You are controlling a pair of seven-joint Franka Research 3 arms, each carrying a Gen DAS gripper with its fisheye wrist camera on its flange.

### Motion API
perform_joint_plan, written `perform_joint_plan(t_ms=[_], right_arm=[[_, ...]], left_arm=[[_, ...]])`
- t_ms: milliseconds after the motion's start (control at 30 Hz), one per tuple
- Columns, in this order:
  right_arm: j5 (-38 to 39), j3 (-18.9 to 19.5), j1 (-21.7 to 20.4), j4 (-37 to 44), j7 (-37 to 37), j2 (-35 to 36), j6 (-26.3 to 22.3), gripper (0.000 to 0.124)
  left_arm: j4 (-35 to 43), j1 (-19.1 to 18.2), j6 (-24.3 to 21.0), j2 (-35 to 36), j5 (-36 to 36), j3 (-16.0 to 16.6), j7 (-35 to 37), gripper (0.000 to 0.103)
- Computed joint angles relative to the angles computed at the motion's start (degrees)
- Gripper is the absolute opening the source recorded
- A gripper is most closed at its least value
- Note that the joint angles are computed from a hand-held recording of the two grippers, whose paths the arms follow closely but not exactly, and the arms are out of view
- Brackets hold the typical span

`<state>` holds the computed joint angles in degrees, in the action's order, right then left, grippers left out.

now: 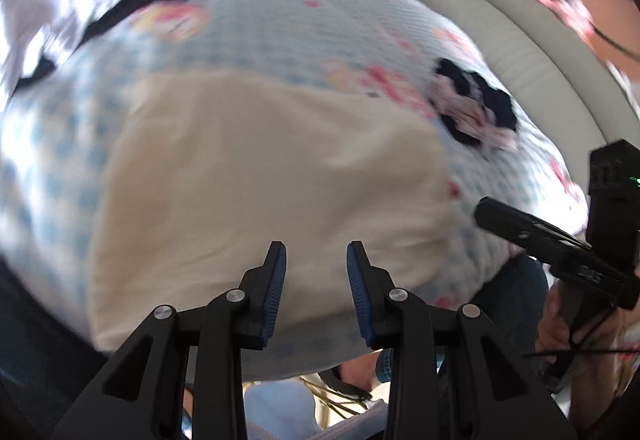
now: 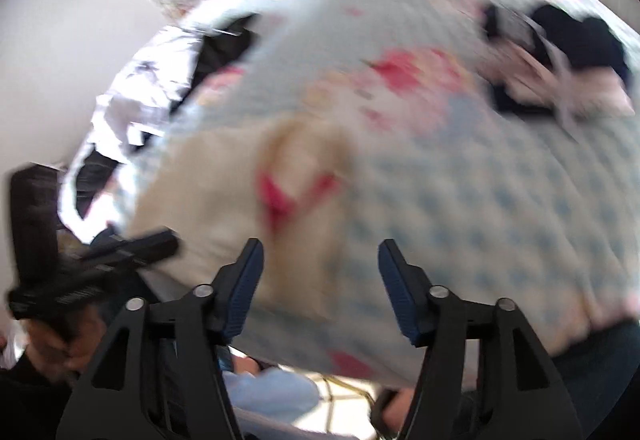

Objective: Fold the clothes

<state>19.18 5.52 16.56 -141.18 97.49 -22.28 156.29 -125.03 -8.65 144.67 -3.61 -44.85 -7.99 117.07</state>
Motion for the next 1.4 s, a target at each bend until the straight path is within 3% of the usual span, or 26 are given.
perform_joint_plan(t_ms=[100,233,300,367,400,433,500,600,667,733,833,867,1000,1033,1100,1167,1300,1400], right_arm=[[-1.6,1.4,1.0,4.1,-0.8,4.3,-0.1,0.065],[-10.1,3.2,-0.8,11.8,1.0,11.1,0.7,0.067],[-25.0,0.5,1.8,18.9,10.2,17.2,-3.9,0.073],[-36.3,3.4,-0.3,26.9,17.1,24.1,-12.4,0.072],[-35.9,5.6,-2.7,28.1,17.3,25.9,-14.3,0.071],[-31.5,5.7,-3.7,27.4,16.1,25.9,-13.6,0.072],[-19.6,3.0,-3.1,22.8,12.1,23.4,-9.6,0.074],[-9.0,0.5,-1.9,19.6,7.5,21.3,-6.6,0.075],[-4.7,-0.4,-1.3,18.7,5.3,20.6,-5.2,0.075],[-6.0,-0.7,-1.0,20.2,4.7,21.6,-4.6,0.075],[-5.2,-1.4,-0.9,24.3,4.4,25.7,-6.2,0.076],[-4.8,-1.6,-0.9,25.7,5.1,27.1,-7.6,0.077],[3.2,-1.3,-1.3,22.1,2.4,24.3,-5.2,0.078],[5.3,-1.3,-1.3,20.6,0.3,22.7,-5.0,0.08],[13.8,-1.4,-1.0,18.5,-7.7,20.0,-6.7,0.085],[20.7,-1.9,-0.3,16.4,-12.7,18.1,-8.5,0.089],[23.9,-1.9,0.2,14.9,-12.4,19.9,-9.8,0.093],[27.7,-1.6,0.4,15.5,-13.9,21.1,-8.4,0.099]], left_arm=[[0.2,1.6,1.7,0.2,-0.2,1.2,-0.8,0.033],[7.4,3.9,2.3,6.7,7.0,1.3,-5.2,0.033],[11.9,5.0,1.7,10.9,12.7,0.8,-9.1,0.033],[14.0,5.2,0.7,13.2,21.2,1.0,-16.3,0.032],[14.2,5.4,1.1,13.6,24.2,1.1,-19.1,0.033],[14.3,5.3,1.3,13.9,26.2,1.6,-21.4,0.034],[13.4,8.8,2.4,13.1,21.7,-0.3,-20.4,0.029],[15.4,12.4,0.6,13.8,10.0,-3.4,-9.4,0.032],[17.6,12.0,-0.3,15.0,8.8,-4.4,-4.9,0.034],[20.5,10.1,0.0,17.5,13.9,-4.3,-6.5,0.035],[26.4,6.1,-2.2,22.9,29.4,-1.2,-18.1,0.04],[26.9,7.2,-3.1,23.1,29.5,-2.0,-18.2,0.04],[21.8,12.1,-1.2,17.6,22.0,-4.9,-13.7,0.04],[21.6,14.4,-4.4,16.9,15.4,-6.3,-9.3,0.042],[19.3,15.6,-7.9,14.9,7.8,-6.5,-4.3,0.049],[16.9,14.7,-9.3,13.5,5.6,-5.7,-1.8,0.058],[13.7,11.5,-9.7,12.9,8.4,-4.0,-1.4,0.062],[12.2,11.1,-9.4,12.4,3.5,-3.8,-0.2,0.069]])
